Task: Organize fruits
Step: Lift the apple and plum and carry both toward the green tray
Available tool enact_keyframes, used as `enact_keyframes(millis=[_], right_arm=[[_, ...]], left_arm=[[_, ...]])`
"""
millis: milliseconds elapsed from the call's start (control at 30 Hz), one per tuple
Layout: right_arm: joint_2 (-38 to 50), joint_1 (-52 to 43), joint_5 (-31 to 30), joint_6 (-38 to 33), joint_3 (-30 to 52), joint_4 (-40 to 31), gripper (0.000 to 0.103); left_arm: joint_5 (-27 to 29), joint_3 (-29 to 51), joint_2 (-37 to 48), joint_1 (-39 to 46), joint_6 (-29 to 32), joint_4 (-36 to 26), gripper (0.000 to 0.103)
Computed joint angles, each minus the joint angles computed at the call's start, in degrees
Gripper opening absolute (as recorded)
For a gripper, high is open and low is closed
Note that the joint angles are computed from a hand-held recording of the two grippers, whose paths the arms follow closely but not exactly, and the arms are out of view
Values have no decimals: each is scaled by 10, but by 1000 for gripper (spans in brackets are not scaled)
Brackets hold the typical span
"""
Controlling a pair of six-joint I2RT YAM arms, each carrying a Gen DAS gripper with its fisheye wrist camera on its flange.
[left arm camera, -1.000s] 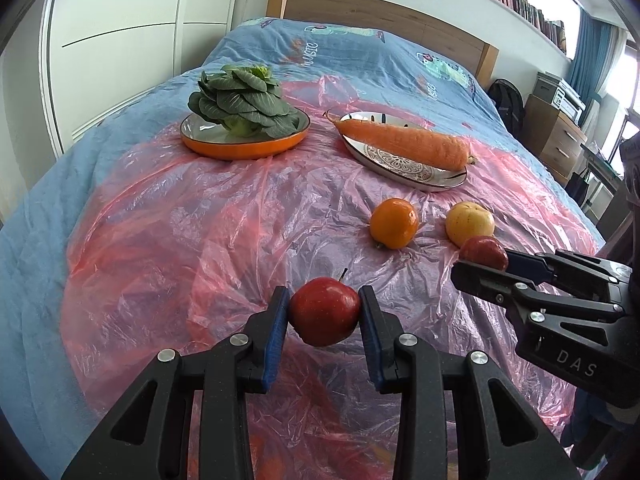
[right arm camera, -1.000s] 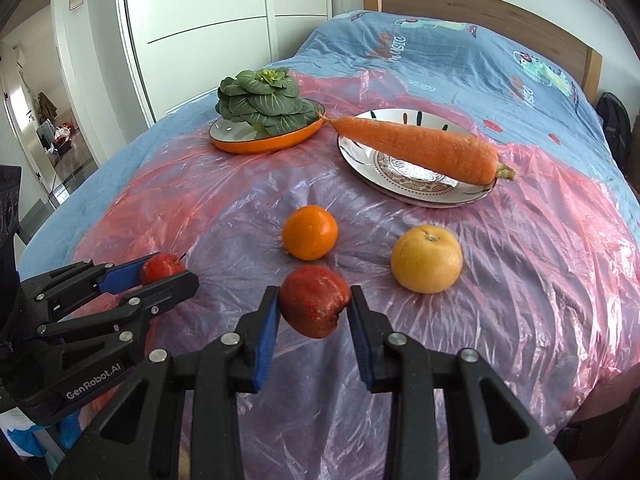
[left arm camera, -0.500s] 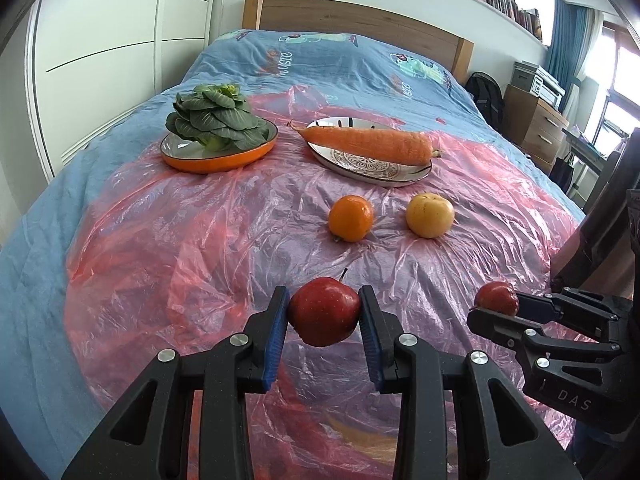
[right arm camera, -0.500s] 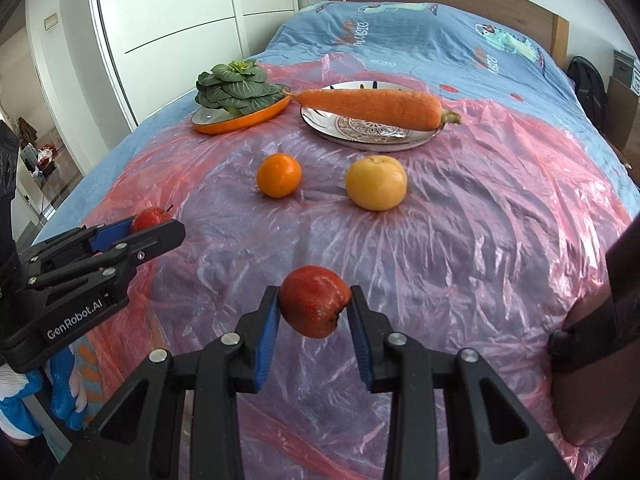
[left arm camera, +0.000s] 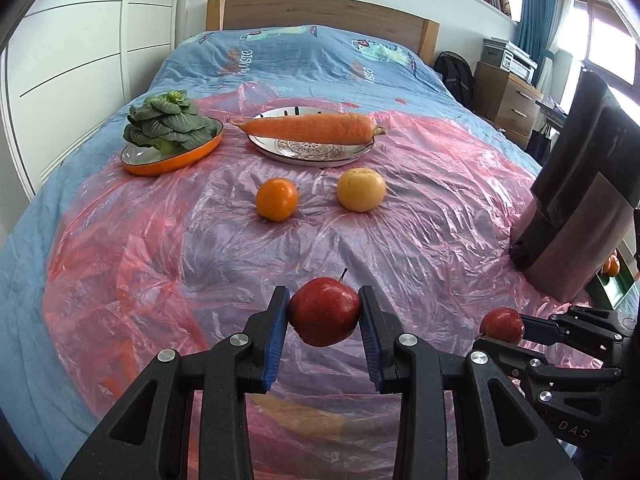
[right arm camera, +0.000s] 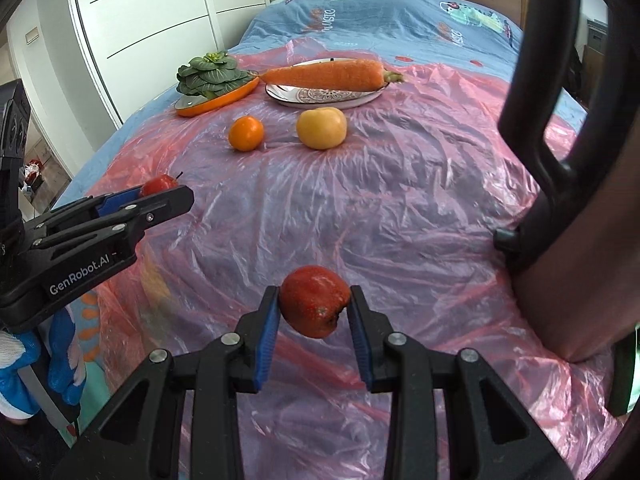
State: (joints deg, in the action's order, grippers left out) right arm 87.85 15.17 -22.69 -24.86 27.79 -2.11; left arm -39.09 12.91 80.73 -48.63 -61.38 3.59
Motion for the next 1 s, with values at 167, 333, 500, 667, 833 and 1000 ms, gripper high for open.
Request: enact_keyframes(millis=[167, 333, 500, 667, 833, 1000], right_arm=[[-30, -80, -21, -55, -5, -51, 27], [-48, -165, -46, -123, 11, -109, 27], [-44, -239, -72, -178, 32, -155, 27], [-40, -295, -94, -222, 52, -190, 27], [-28, -354, -117, -266, 76, -226, 27], [-1, -413, -135, -306, 109, -257, 27]], left_arm=[[-11, 61, 26, -48, -45, -66, 30], [-18, 135, 73, -91, -70, -121, 30], [-27, 209, 115, -125, -79, -167, 30], [-29, 277, 150, -147, -82, -205, 30], [-31, 338, 180, -162, -79, -237, 30], [-33, 400, 212, -173, -67, -269, 30]])
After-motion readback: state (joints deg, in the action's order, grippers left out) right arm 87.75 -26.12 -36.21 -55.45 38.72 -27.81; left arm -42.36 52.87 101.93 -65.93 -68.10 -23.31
